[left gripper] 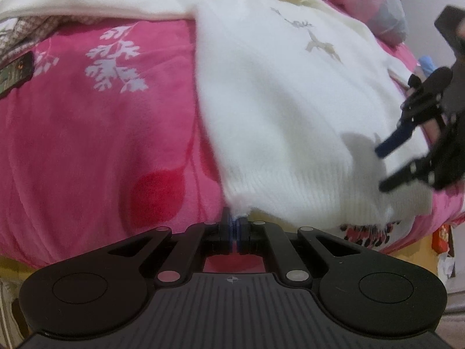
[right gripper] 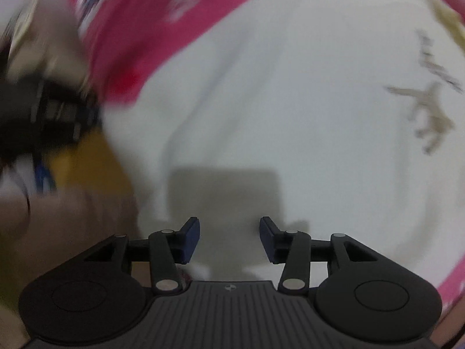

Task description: Fold clothes

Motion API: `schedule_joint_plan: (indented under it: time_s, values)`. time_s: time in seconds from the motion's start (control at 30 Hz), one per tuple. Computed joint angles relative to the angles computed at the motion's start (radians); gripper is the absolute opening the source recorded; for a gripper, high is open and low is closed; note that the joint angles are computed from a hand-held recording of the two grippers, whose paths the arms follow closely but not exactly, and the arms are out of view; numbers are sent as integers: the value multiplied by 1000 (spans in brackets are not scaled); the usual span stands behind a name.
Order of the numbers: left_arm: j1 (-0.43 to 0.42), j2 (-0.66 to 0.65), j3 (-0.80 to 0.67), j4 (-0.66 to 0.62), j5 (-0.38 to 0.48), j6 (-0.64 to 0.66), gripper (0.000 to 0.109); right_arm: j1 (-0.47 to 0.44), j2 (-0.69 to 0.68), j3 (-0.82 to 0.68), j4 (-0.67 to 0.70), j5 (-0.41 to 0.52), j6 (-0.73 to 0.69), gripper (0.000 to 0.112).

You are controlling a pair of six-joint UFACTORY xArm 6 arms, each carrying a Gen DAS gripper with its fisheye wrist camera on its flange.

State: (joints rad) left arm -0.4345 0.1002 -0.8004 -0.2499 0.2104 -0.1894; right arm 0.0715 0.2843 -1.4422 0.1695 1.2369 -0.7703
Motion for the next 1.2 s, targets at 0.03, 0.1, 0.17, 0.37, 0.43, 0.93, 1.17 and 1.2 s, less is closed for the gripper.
schedule_joint_plan:
  time_s: [0.03, 0.1, 0.17, 0.37, 0.43, 0.93, 1.17, 1.2]
  values:
    - [1, 2, -2, -9, 0, 16, 1, 9, -12, 23, -18, -7, -38, 48]
    - [0, 11, -7, -20, 2, 39, 1, 12, -46, 71, -17, -27, -92, 48]
    - [1, 18, -15, -26, 9, 63, 2, 13, -72, 110, 3, -44, -143, 50]
    - [4, 28, -39, -34, 44, 115, 1, 15, -60, 172, 12, -134, -231, 45]
    - [5, 31, -46, -37, 54, 131, 1, 5, -45, 150, 28, -124, -188, 20]
    - [-5, 50, -86, -88, 93, 249, 1, -125, 20, -4, -45, 92, 121, 2]
    - [-5, 42, -77, -80, 87, 250, 1, -96, 60, 19, -37, 106, 143, 2]
    - [-6, 49, -80, -94, 88, 261, 1, -92, 64, 13, -44, 112, 143, 2]
